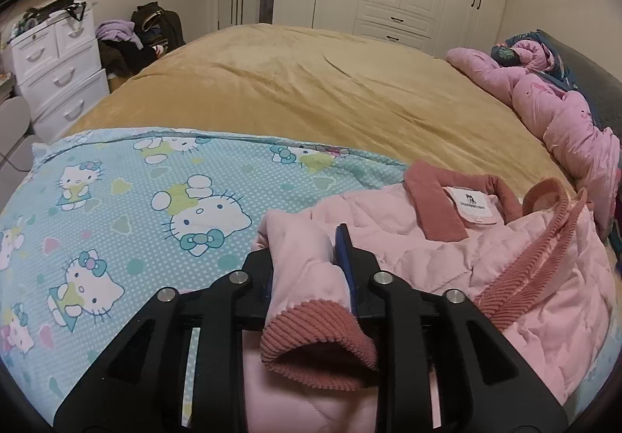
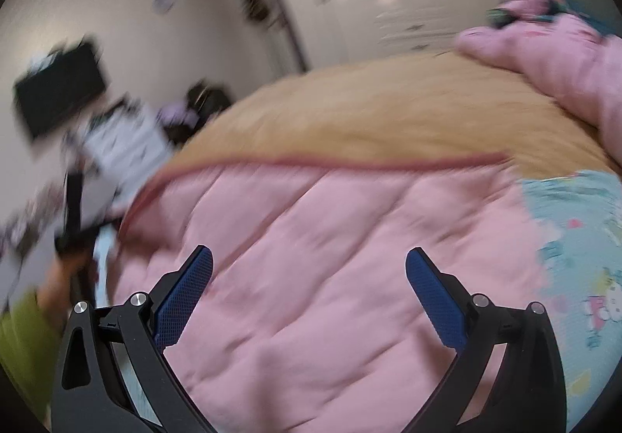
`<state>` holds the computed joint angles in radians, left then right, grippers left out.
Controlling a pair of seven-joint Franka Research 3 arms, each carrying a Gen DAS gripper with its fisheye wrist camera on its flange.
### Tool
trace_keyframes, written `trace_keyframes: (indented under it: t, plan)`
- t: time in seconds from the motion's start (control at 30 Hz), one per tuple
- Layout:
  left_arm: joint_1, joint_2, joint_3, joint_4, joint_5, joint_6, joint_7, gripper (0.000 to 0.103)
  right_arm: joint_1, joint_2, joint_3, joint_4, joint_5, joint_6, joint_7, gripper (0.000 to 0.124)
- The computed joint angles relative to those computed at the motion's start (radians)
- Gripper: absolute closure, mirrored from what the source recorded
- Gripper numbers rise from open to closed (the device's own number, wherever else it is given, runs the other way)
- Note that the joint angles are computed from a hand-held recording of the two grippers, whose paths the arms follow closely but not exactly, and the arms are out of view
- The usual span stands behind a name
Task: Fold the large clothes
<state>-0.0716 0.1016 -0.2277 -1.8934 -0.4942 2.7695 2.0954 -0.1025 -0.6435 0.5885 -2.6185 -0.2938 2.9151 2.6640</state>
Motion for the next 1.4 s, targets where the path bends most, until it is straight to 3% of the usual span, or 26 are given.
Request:
trace_keyframes:
  t: [0.1, 0.13, 0.17, 0.23, 0.33, 0.43, 0.47, 0.53, 0.6, 0.67, 0.7, 0.77, 0.8, 0.83, 0.87, 0.9, 0.97, 1.03, 1.17, 1.33, 1.4]
  plan:
    - [0.008, -0.013, -0.007, 0.007, -0.075, -0.026, 0.039, 0.055, 0.021, 0.161, 0.012, 0.096, -0.018, -0.141, -0.025, 0.025]
    - [0.009, -0.027, -0.009, 0.001, -0.115, -0.019, 0.063, 0.038, 0.010, 0.181, 0.021, 0.103, -0.046, -0.143, -0.006, 0.025]
    - [0.006, -0.040, -0.008, -0.009, -0.142, 0.001, 0.083, 0.028, -0.019, 0.194, 0.043, 0.105, -0.094, -0.131, 0.030, 0.025]
    - [0.002, -0.075, -0.004, -0.021, -0.274, 0.016, 0.188, 0.023, -0.036, 0.211, 0.044, 0.107, -0.145, -0.112, 0.074, 0.025]
    - [-0.021, -0.115, 0.026, -0.035, -0.383, 0.044, 0.286, 0.015, 0.008, 0.211, -0.014, 0.091, -0.162, -0.084, 0.087, 0.025]
    - [-0.038, -0.114, 0.054, -0.066, -0.326, 0.116, 0.265, 0.009, 0.041, 0.103, -0.072, 0.014, -0.179, -0.016, 0.122, 0.026]
    - [-0.034, -0.103, 0.064, -0.069, -0.284, 0.097, 0.239, 0.009, 0.035, 0.048, -0.071, -0.010, -0.173, -0.028, 0.135, 0.026]
    - [-0.021, -0.074, 0.077, -0.065, -0.206, 0.023, 0.200, 0.009, 0.039, -0.057, -0.086, -0.049, -0.166, -0.126, 0.162, 0.026]
    - [-0.007, -0.060, 0.071, -0.078, -0.200, -0.011, 0.232, 0.009, -0.001, -0.157, -0.060, -0.059, -0.114, -0.361, 0.147, 0.026]
    - [-0.003, -0.043, 0.059, -0.094, -0.160, -0.027, 0.261, 0.009, 0.019, -0.185, -0.110, -0.077, -0.131, -0.472, 0.145, 0.026]
    - [0.000, -0.038, 0.053, -0.098, -0.159, -0.041, 0.277, 0.009, 0.034, -0.186, -0.143, -0.089, -0.126, -0.495, 0.130, 0.026]
    - [0.007, -0.024, 0.040, -0.094, -0.180, -0.069, 0.301, 0.009, 0.066, -0.176, -0.213, -0.122, -0.116, -0.460, 0.089, 0.029]
    - [0.009, -0.018, 0.032, -0.093, -0.204, -0.063, 0.312, 0.012, 0.081, -0.164, -0.245, -0.136, -0.106, -0.416, 0.068, 0.051]
    - [0.009, -0.018, 0.026, -0.096, -0.221, -0.051, 0.319, 0.037, 0.093, -0.153, -0.275, -0.154, -0.063, -0.363, 0.025, 0.069]
    - [0.006, -0.016, 0.021, -0.096, -0.217, -0.042, 0.307, 0.068, 0.093, -0.139, -0.269, -0.143, -0.074, -0.362, 0.040, 0.084]
    - [-0.010, -0.021, 0.022, -0.110, -0.148, 0.006, 0.248, 0.071, 0.079, -0.142, -0.231, -0.135, -0.083, -0.363, 0.059, 0.095]
    - [-0.024, -0.034, 0.015, -0.131, -0.078, 0.062, 0.219, 0.090, 0.044, -0.153, -0.174, -0.114, -0.125, -0.349, 0.082, 0.106]
    - [-0.026, -0.050, 0.007, -0.129, -0.095, 0.095, 0.222, 0.092, 0.029, -0.189, -0.160, -0.115, -0.151, -0.334, 0.094, 0.109]
    - [-0.027, -0.036, 0.009, -0.034, -0.159, 0.080, 0.229, 0.092, -0.040, -0.227, -0.179, -0.076, -0.193, -0.279, 0.065, 0.109]
    - [-0.053, 0.009, 0.006, 0.014, 0.032, 0.153, 0.051, 0.092, -0.165, -0.168, -0.129, -0.010, -0.224, -0.246, 0.073, 0.109]
    - [-0.054, 0.039, 0.009, 0.034, 0.120, 0.144, -0.042, 0.092, -0.199, -0.121, -0.110, 0.004, -0.227, -0.251, 0.108, 0.109]
